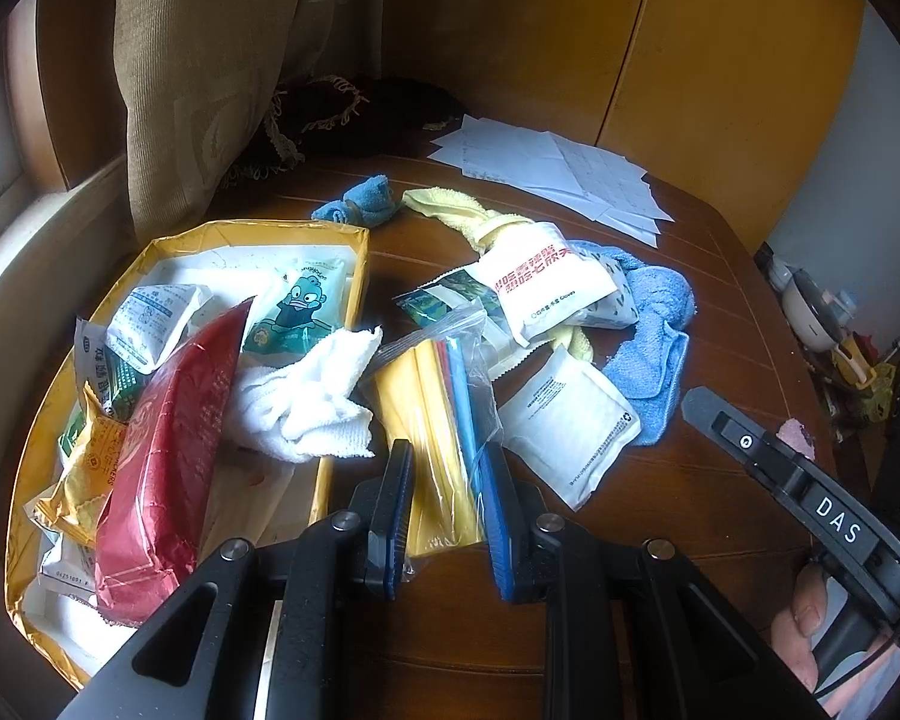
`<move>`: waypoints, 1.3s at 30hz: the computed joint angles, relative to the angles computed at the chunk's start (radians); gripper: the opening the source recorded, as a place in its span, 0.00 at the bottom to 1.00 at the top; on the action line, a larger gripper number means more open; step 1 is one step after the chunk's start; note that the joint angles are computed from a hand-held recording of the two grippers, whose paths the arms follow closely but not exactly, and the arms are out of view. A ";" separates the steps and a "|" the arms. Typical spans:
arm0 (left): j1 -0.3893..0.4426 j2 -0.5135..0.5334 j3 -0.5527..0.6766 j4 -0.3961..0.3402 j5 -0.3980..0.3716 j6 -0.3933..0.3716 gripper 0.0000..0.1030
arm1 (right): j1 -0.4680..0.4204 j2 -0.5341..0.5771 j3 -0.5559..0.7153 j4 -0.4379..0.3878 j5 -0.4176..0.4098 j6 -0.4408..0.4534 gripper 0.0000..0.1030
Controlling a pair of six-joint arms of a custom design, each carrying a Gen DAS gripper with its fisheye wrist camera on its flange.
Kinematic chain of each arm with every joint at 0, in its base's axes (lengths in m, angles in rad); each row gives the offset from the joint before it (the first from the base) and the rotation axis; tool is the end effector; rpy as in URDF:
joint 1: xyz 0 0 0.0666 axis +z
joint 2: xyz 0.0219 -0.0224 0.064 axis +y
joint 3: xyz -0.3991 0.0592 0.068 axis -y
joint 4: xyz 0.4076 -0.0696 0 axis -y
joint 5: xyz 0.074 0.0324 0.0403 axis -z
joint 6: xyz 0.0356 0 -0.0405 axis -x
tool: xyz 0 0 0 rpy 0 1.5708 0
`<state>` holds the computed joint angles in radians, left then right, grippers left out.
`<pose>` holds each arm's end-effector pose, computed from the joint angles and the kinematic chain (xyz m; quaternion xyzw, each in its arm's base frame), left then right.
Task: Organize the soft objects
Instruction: 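Carry the zip bag and white pouch into the tray with both tools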
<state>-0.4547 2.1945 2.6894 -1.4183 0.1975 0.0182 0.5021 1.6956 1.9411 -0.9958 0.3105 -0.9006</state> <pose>0.6565 -0.3292 0.5214 0.2349 0.9143 -0.1650 0.2858 0.5430 0.2852 0.5435 0.2398 0.8759 0.1459 0.3925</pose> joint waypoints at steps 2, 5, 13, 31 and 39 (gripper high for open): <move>0.004 -0.017 -0.022 0.011 0.011 0.000 0.22 | -0.007 -0.014 -0.036 0.031 -0.051 -0.059 0.01; 0.014 -0.054 -0.073 0.044 0.032 -0.002 0.22 | -0.004 -0.010 -0.036 0.004 -0.064 -0.117 0.22; 0.047 -0.097 -0.123 0.087 0.085 0.007 0.22 | -0.001 0.082 0.082 -0.138 -0.104 -0.238 0.50; 0.070 -0.108 -0.144 0.096 0.103 0.008 0.22 | 0.017 0.127 0.147 -0.183 -0.018 -0.298 0.07; 0.068 -0.123 -0.157 0.103 0.099 0.010 0.22 | 0.051 0.072 0.115 -0.095 0.075 -0.219 0.07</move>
